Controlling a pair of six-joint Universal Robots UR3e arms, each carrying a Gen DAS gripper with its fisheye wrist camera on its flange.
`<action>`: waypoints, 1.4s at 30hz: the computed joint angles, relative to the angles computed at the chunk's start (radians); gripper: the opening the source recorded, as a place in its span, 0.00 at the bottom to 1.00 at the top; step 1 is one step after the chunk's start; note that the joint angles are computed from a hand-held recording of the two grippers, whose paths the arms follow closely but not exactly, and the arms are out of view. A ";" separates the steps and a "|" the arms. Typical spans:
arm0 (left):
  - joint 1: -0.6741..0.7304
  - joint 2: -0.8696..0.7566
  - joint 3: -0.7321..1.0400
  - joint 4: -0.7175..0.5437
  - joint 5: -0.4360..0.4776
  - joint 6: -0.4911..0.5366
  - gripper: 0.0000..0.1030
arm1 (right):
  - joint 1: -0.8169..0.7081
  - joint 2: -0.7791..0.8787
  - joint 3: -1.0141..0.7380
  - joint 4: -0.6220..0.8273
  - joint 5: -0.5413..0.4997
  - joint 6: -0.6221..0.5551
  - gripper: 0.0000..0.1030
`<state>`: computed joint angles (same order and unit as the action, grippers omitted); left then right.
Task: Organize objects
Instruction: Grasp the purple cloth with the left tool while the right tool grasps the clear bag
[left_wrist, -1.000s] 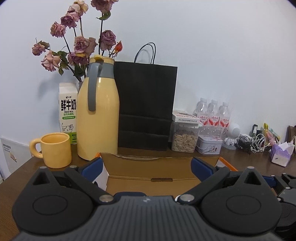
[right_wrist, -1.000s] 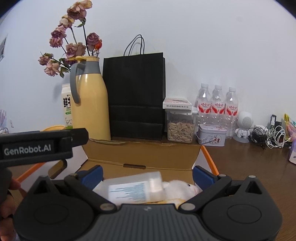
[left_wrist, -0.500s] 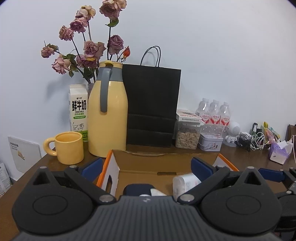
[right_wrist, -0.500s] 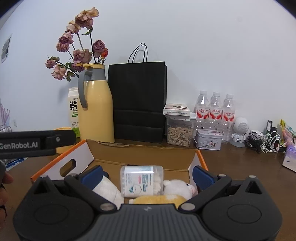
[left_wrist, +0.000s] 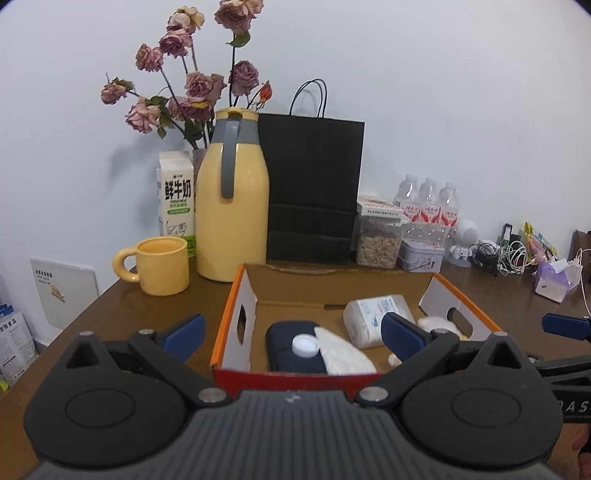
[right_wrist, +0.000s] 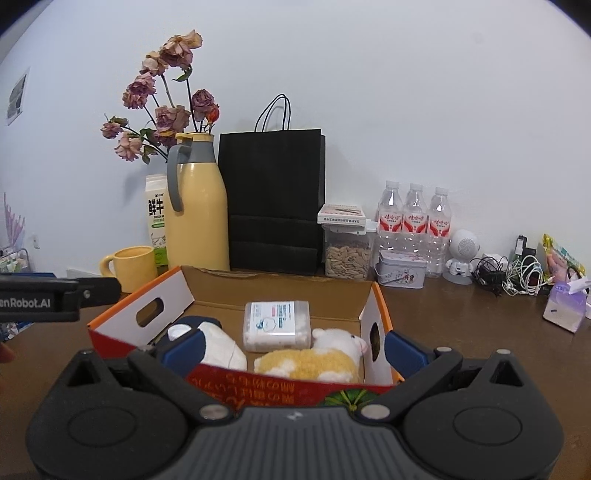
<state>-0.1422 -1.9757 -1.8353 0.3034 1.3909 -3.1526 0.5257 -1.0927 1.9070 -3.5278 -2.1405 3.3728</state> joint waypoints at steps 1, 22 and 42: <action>0.004 0.007 -0.013 0.001 -0.003 -0.001 1.00 | 0.002 -0.004 0.011 -0.004 -0.001 0.004 1.00; 0.120 0.135 -0.276 0.026 -0.104 0.052 1.00 | -0.029 -0.084 0.279 -0.067 0.014 0.055 1.00; 0.132 0.142 -0.325 0.012 -0.109 0.062 1.00 | -0.164 -0.030 0.276 -0.064 0.187 0.031 0.52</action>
<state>-0.0106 -1.8340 -2.1600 0.3155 1.2823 -3.0901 0.3619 -1.1228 2.1826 -3.5918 -1.9535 3.4036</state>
